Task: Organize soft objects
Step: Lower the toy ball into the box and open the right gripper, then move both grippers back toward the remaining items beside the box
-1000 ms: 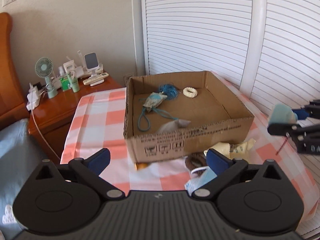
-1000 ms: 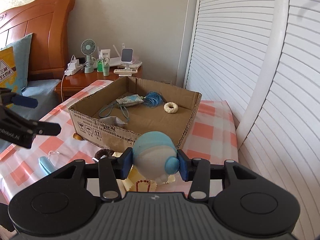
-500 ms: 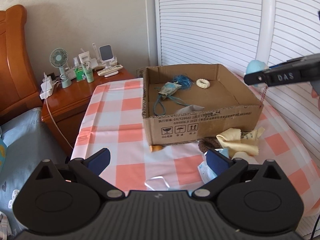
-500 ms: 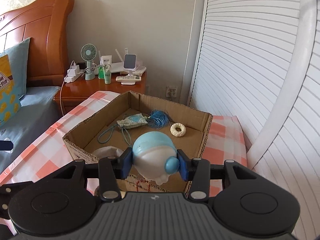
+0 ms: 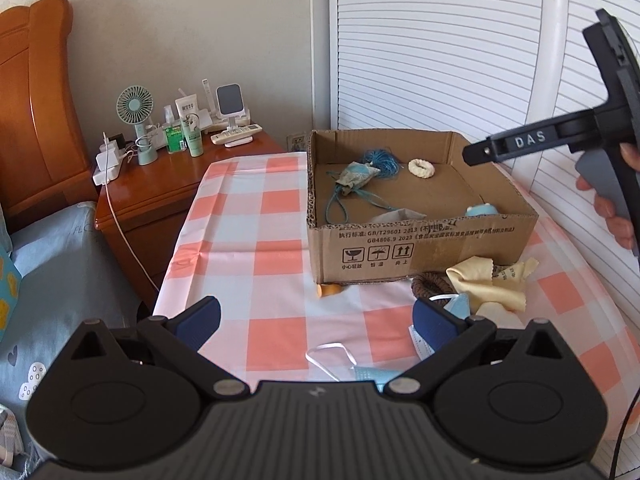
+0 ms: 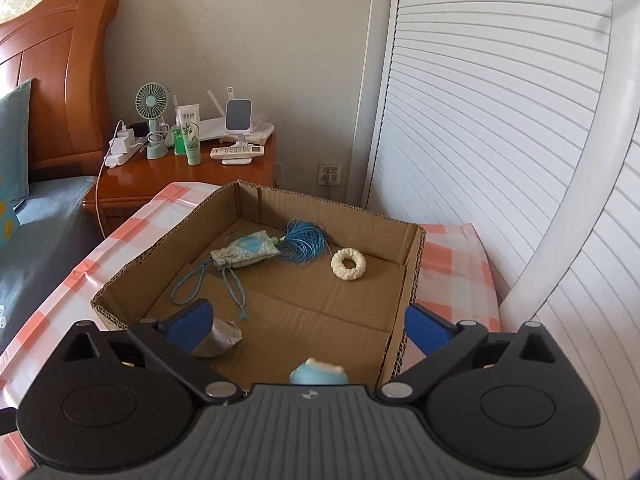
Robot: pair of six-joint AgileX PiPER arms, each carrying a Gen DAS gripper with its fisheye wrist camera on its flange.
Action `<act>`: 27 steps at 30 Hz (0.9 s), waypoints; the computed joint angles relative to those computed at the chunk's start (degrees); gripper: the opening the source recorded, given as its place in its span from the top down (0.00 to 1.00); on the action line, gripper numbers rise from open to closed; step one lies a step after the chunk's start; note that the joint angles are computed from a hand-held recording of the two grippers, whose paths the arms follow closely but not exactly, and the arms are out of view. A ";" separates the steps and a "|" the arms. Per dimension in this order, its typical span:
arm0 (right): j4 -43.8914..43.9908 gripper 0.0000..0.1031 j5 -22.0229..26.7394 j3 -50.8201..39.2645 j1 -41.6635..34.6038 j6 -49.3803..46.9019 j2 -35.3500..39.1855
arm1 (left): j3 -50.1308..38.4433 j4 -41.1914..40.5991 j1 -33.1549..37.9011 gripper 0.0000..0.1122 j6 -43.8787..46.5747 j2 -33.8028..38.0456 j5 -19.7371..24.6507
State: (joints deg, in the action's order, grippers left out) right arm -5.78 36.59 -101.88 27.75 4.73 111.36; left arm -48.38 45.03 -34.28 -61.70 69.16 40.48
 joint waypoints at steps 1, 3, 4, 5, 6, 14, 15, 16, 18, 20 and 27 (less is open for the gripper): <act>-0.71 0.00 -0.40 1.30 0.23 0.81 -0.84 | 0.11 -0.10 -0.08 0.09 -0.01 -0.05 0.01; -1.55 0.00 -1.23 4.05 0.47 2.05 -2.67 | 0.34 0.04 -0.48 0.09 -0.43 -0.31 0.18; -2.13 0.00 -1.24 5.03 0.62 2.97 -3.41 | 0.41 0.07 -0.62 0.09 -0.56 -0.43 0.26; -3.00 0.00 -1.40 6.22 0.79 4.17 -4.27 | 0.46 0.14 -0.81 0.09 -0.76 -0.54 0.42; -3.80 0.00 -1.73 7.53 0.98 5.32 -5.17 | 0.53 0.23 -0.98 0.09 -1.00 -0.67 0.57; -11.92 0.00 -4.83 20.42 2.66 19.21 -12.53 | 0.80 -0.10 -1.06 0.09 -0.88 -0.63 0.73; -12.92 0.00 -5.36 22.54 2.97 21.32 -13.60 | 0.83 -0.43 -0.77 0.09 -0.59 -0.47 0.54; -13.42 0.00 -5.77 24.30 3.21 22.64 -14.47 | 0.89 -0.82 -0.41 0.09 -0.25 -0.31 0.24; -15.64 0.00 -6.85 28.32 3.99 26.54 -16.32 | 0.97 -1.46 0.40 0.09 0.19 0.28 -0.39; -18.58 0.00 -7.26 31.49 5.14 30.73 -17.36 | 1.05 -2.19 1.51 0.09 0.91 1.14 -1.38; -25.71 0.00 -6.31 35.75 8.52 37.45 -17.43 | -0.27 -4.89 6.16 0.09 4.69 6.46 -5.10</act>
